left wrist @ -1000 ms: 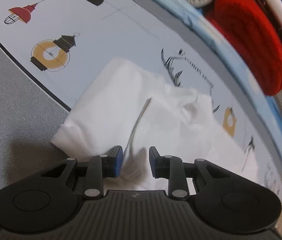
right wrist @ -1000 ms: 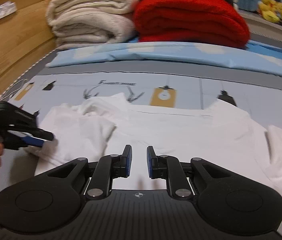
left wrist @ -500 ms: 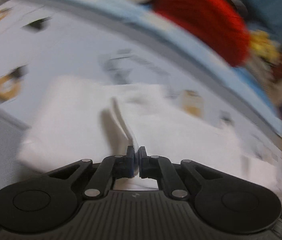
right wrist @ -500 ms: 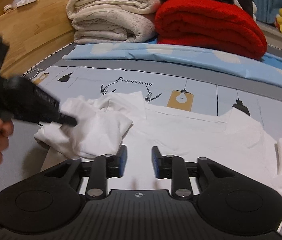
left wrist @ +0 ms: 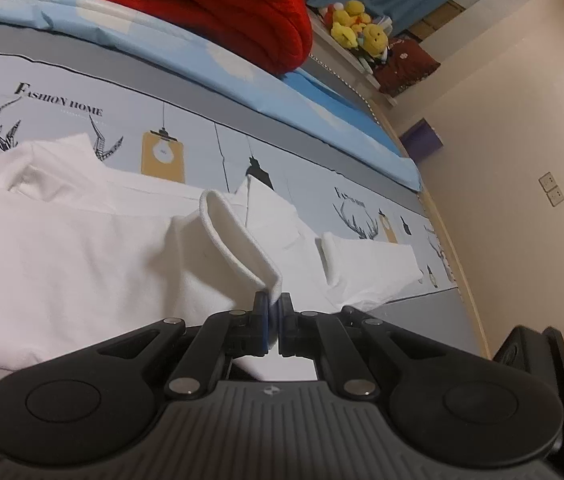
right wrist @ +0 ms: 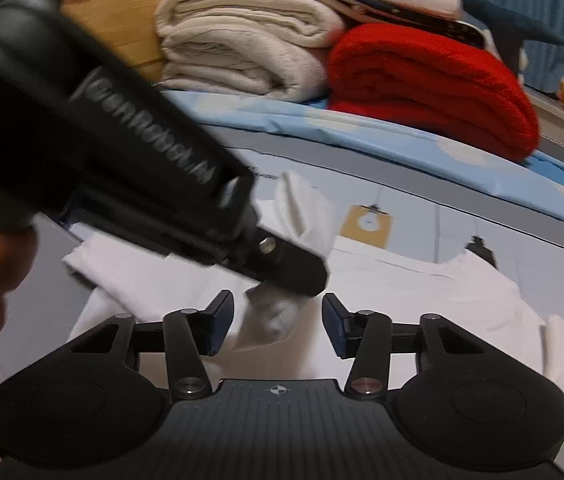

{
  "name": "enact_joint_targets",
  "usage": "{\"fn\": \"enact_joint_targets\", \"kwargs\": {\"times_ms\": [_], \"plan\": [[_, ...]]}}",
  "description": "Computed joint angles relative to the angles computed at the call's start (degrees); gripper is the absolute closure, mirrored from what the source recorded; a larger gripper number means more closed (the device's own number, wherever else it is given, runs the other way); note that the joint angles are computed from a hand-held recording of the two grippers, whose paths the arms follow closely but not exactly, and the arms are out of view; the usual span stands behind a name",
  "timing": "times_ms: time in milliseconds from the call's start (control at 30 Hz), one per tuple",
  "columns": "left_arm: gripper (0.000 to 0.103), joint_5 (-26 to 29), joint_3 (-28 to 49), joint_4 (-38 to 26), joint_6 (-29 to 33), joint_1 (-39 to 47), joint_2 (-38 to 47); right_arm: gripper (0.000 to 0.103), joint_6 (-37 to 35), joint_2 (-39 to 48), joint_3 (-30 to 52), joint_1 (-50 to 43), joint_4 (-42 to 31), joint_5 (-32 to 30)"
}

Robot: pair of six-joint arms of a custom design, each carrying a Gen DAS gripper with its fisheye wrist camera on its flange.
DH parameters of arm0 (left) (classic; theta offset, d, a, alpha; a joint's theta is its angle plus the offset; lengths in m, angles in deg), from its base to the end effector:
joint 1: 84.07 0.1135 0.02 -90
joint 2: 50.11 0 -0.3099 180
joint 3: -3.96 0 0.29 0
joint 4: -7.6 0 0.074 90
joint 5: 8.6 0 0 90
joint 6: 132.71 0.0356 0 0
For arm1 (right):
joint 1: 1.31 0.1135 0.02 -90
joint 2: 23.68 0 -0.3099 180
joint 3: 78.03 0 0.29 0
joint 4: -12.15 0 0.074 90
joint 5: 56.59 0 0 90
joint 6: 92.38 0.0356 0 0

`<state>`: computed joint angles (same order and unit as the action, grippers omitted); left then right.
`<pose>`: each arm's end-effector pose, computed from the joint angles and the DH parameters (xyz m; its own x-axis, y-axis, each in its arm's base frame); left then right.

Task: Fold small clothes

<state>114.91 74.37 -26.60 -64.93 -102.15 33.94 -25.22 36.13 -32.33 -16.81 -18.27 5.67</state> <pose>0.3164 -0.1240 0.2765 -0.8834 -0.0433 -0.4666 0.2992 0.7143 -0.6327 0.2170 -0.0430 0.2367 -0.5905 -0.1928 -0.7837 -0.3390 0.9405 0.0241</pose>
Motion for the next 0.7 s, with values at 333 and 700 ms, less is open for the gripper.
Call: {"fn": "enact_joint_targets", "kwargs": {"times_ms": [333,700], "plan": [[0.098,-0.9,-0.4,3.8,-5.6,2.6,-0.2,0.088,6.5,5.4,2.5,-4.2,0.9,1.2],[0.092,-20.7,3.5,-6.3,-6.2,5.7,0.9,0.088,11.4,10.8,4.8,-8.4,-0.7,3.1]]}}
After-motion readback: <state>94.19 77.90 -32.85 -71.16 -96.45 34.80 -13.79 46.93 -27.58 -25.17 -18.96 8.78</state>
